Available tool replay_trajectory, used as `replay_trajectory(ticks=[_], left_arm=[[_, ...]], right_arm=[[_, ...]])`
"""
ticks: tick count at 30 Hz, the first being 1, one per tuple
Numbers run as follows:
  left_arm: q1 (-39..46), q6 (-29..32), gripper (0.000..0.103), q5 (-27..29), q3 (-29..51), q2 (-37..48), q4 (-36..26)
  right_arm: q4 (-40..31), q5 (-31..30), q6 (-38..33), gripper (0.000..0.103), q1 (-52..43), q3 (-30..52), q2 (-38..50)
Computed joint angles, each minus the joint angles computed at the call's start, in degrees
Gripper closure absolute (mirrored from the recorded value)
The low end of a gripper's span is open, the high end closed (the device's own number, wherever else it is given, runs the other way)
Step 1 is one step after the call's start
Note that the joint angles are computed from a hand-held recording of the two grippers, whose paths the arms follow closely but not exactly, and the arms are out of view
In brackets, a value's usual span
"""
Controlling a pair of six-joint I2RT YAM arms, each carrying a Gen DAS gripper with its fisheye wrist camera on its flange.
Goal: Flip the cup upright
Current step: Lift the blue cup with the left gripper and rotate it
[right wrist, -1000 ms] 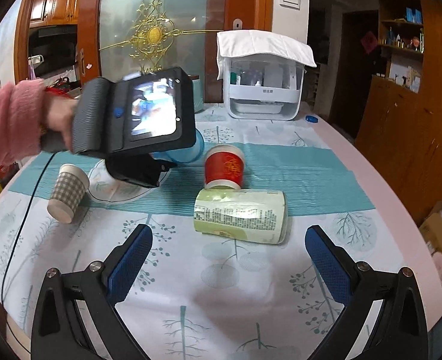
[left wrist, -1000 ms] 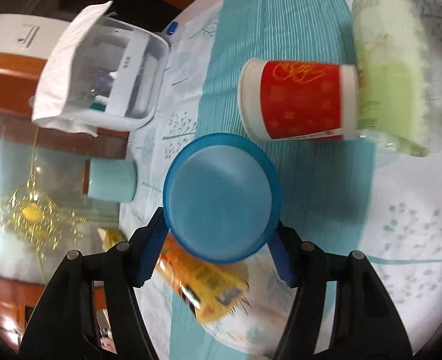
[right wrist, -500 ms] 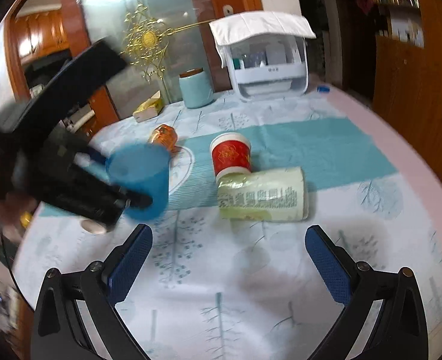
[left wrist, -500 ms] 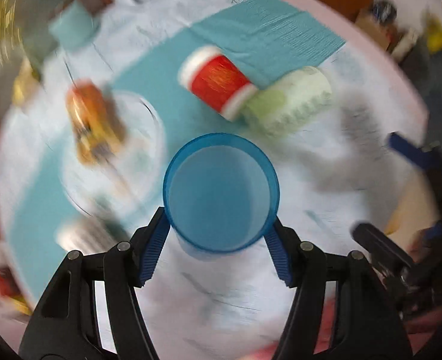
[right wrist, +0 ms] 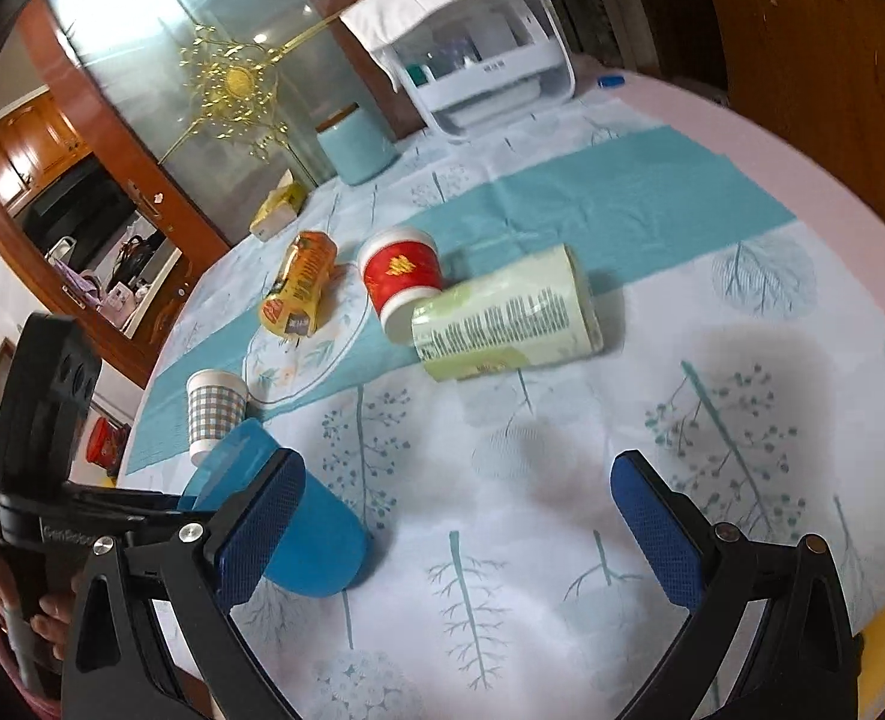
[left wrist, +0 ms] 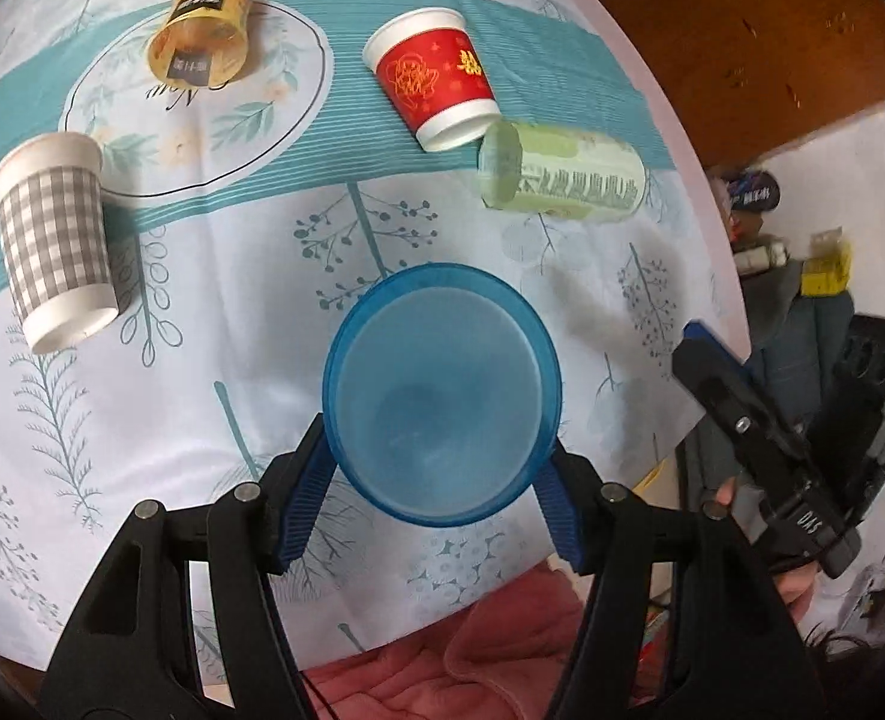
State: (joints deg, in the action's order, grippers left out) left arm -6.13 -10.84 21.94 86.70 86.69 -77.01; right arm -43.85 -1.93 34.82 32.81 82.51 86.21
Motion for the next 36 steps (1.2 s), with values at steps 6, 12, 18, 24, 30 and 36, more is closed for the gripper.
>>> replay_trajectory(ticks=[6, 12, 18, 24, 30, 36], left_arm=[[2.5, -0.2, 0.043, -0.8, 0.6, 4.1, 5.7], [2.6, -2.6, 0.042, 1.7, -3.6, 5.3, 10.5], [0.2, -4.6, 0.048, -0.1, -12.2, -0.7, 14.3], [1.6, -4.1, 0.048, 1.5, -14.5, -2.7, 15.7], [0.5, -4.0, 0.047, -0.4, -12.9, -2.7, 17.0], [-0.1, -4.8, 0.047, -2.9, -11.9, -4.4, 20.1]], right_arm=[[-0.7, -1.4, 0.4, 0.0, 1.2, 1.5, 3.6], [-3.6, 0.6, -0.9, 0.0, 4.1, 4.2, 6.0], [-5.5, 0.9, -1.6, 0.0, 4.7, 6.1, 7.9], [-8.0, 0.3, -1.7, 0.0, 4.4, 10.7, 11.4], [-10.1, 1.8, -2.3, 0.0, 6.7, 14.7, 13.4], [-14.9, 6.5, -3.1, 0.0, 9.2, 20.0, 14.8]])
